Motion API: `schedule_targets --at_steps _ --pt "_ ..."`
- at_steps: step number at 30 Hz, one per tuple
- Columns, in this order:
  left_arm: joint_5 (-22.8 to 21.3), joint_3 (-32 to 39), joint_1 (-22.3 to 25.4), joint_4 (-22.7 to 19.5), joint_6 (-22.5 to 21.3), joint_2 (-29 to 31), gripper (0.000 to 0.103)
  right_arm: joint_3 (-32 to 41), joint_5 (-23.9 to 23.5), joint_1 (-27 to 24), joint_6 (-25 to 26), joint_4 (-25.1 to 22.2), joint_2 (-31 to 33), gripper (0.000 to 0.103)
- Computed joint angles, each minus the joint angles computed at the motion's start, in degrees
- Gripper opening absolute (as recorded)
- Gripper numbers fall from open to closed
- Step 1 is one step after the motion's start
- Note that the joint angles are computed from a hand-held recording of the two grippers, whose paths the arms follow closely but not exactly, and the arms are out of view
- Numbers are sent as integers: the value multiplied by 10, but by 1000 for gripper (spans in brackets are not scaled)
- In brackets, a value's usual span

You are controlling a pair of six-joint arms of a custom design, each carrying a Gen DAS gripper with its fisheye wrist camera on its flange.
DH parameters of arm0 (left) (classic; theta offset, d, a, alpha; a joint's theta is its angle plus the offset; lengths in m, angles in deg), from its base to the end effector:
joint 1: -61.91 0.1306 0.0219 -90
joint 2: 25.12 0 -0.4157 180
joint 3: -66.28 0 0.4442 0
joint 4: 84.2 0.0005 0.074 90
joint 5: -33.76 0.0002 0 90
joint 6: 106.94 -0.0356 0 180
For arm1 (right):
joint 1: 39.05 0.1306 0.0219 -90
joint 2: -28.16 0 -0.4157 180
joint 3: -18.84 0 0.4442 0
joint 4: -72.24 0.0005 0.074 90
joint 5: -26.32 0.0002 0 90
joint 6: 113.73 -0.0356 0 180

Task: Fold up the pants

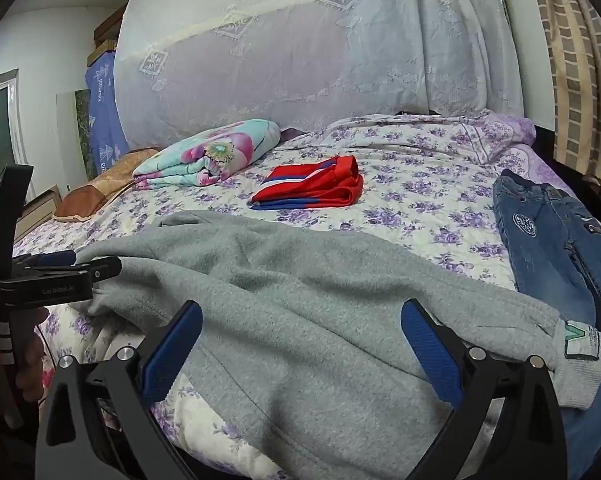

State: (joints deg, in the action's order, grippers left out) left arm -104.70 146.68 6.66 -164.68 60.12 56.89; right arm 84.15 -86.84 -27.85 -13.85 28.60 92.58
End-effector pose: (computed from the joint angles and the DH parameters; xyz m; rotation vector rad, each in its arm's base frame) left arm 0.2617 -0.3313 0.4331 -0.5057 2.2464 0.2732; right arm 0.3552 0.0841 0.4399 -0.6182 2.2048 0.4788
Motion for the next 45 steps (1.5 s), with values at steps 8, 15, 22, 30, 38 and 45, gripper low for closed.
schedule_targets --at_steps 8,15,22,30,38,45 --pt "6 -6 2 0 -3 -4 99 7 -1 -1 2 -8 2 100" --pt "6 -11 4 8 -7 -5 99 10 -4 -6 4 -12 4 100" --pt "8 -12 1 7 0 0 99 16 -3 -6 5 -18 9 100" --pt "9 -10 2 6 -1 0 99 3 4 4 -4 -8 4 100" --pt "9 -9 2 6 0 1 99 2 0 -2 0 -10 3 100" --pt "10 -9 3 5 -1 1 99 5 0 2 2 -14 4 100"
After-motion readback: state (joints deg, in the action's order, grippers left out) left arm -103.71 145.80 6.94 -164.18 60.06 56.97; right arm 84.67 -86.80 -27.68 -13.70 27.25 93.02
